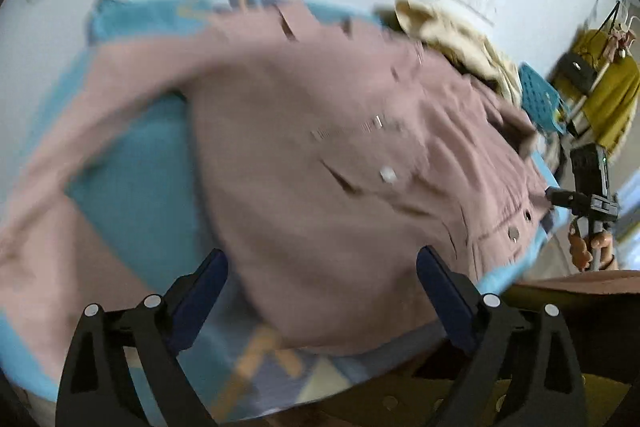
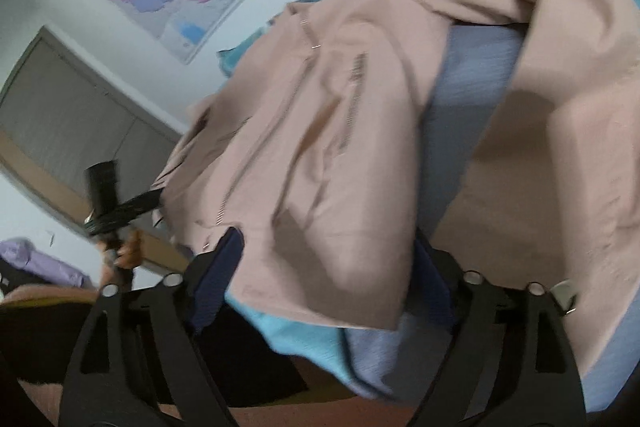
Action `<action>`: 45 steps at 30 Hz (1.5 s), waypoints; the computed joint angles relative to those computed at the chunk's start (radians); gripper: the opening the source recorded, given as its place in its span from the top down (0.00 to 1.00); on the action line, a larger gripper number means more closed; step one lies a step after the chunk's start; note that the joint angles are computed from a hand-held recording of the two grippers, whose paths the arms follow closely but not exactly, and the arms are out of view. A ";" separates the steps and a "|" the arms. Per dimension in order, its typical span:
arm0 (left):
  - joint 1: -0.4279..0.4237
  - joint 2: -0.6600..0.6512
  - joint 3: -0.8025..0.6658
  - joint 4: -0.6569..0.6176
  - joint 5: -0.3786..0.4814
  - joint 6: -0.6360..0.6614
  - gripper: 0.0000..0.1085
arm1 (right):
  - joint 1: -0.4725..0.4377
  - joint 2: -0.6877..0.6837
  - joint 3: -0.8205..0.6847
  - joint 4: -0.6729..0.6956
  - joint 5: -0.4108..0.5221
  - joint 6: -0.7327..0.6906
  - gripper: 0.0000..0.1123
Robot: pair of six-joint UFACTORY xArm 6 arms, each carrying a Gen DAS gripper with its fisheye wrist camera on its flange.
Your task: Fold large clothes
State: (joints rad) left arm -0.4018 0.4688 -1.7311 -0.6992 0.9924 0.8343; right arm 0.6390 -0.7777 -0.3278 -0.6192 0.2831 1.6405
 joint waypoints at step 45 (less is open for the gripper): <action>-0.098 0.141 -0.286 0.217 -0.204 -0.211 0.45 | 0.146 0.123 -0.459 -0.111 0.716 -0.249 0.33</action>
